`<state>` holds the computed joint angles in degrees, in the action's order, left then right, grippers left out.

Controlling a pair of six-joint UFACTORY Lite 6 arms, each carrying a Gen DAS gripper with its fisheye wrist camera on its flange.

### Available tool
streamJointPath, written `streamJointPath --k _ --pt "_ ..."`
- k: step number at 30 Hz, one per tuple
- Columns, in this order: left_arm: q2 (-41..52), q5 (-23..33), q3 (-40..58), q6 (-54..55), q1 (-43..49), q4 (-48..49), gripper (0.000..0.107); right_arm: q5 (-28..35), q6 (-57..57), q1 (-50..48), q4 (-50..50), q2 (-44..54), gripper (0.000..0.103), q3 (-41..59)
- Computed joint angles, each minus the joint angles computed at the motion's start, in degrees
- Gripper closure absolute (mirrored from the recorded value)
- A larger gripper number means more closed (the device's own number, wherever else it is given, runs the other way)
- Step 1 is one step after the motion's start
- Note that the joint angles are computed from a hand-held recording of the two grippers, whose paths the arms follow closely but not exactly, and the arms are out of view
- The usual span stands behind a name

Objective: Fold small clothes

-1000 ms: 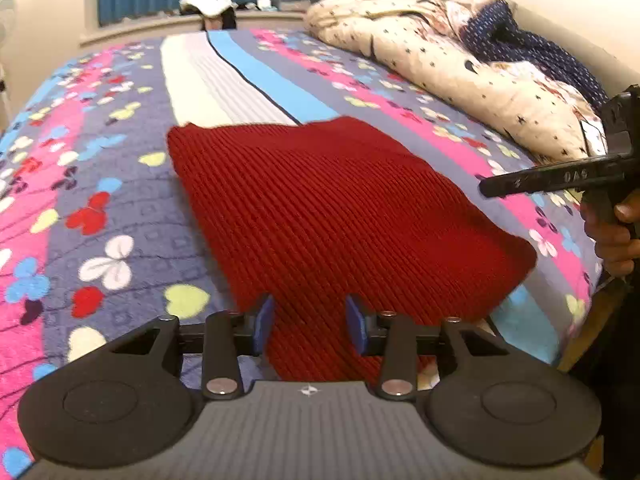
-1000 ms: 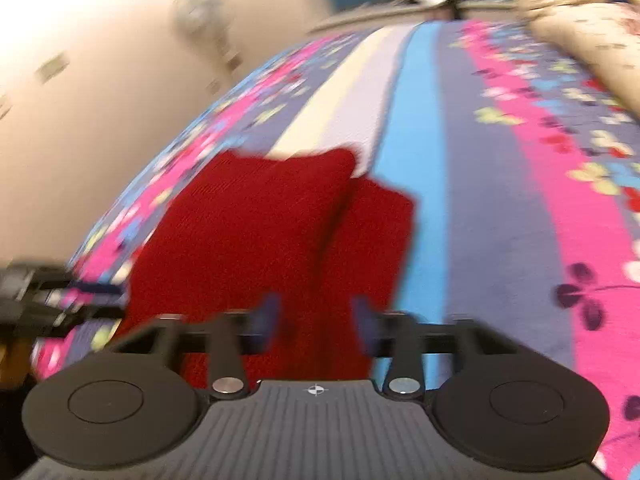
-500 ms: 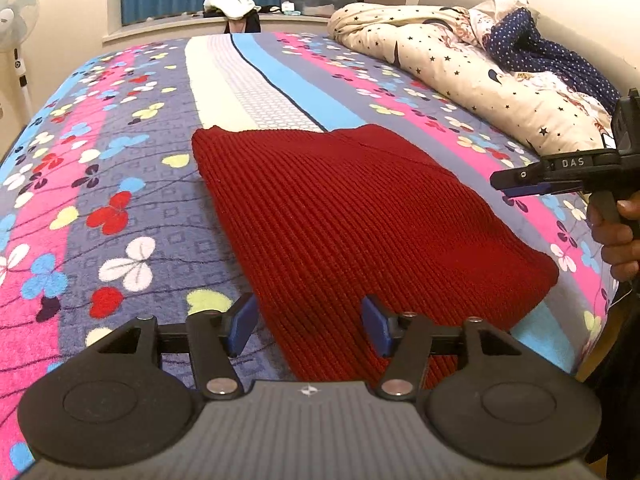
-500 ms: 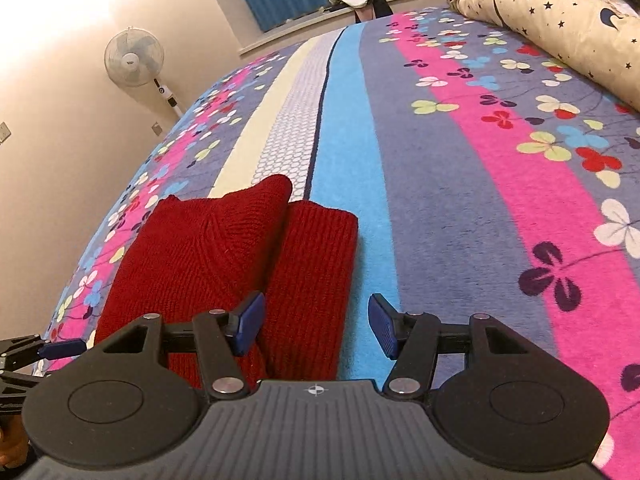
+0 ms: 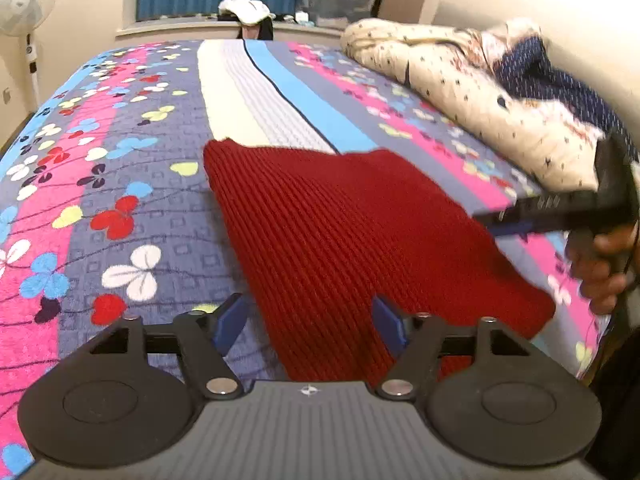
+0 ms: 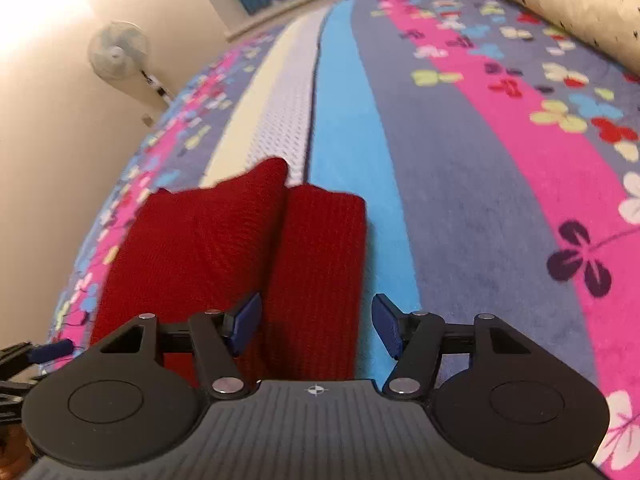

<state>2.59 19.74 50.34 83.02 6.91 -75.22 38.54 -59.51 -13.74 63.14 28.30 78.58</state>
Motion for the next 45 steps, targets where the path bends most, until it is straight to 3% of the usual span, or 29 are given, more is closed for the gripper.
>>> streamJointPath --k 4,8,11,13,19,22,27,30,34,41,45 --pt "3.70 3.07 4.24 -2.48 2.40 -1.21 0.023 0.01 6.98 1.22 -4.78 4.63 0.039 4.51" --pt "11.99 9.69 12.80 -12.25 4.97 5.34 0.021 1.87 10.20 1.30 -5.04 8.41 0.029 7.93" --pt "17.96 12.12 18.30 -17.29 5.69 7.77 0.021 4.15 11.60 1.18 -4.27 11.18 0.029 10.66" --pt "22.07 13.40 22.03 -20.58 6.17 8.60 0.014 5.56 12.08 1.20 -3.74 13.06 0.029 12.60" --pt "34.00 19.51 33.32 -27.40 8.19 6.55 0.014 7.87 12.21 1.54 -2.82 17.62 0.028 17.94" --pt "39.86 22.93 39.29 -30.20 8.63 5.80 0.012 9.04 12.50 1.91 -2.36 19.63 0.036 20.70" --pt "47.40 25.41 47.48 -34.18 8.44 5.20 0.009 9.12 8.98 2.80 0.07 20.02 0.058 21.41" --pt "48.74 24.29 50.22 -35.50 7.55 6.63 0.013 8.57 7.32 2.99 1.08 19.66 0.062 21.15" --pt "45.68 22.66 51.11 -37.57 6.55 11.29 0.038 7.73 4.79 3.48 3.06 18.33 0.066 20.54" --pt "40.06 17.63 53.24 -35.20 7.94 15.60 0.044 8.90 -7.72 6.01 19.91 16.63 0.073 18.09" --pt "39.85 19.22 56.67 -31.92 12.23 14.83 0.044 9.39 -12.20 9.23 28.62 18.25 0.073 19.61"
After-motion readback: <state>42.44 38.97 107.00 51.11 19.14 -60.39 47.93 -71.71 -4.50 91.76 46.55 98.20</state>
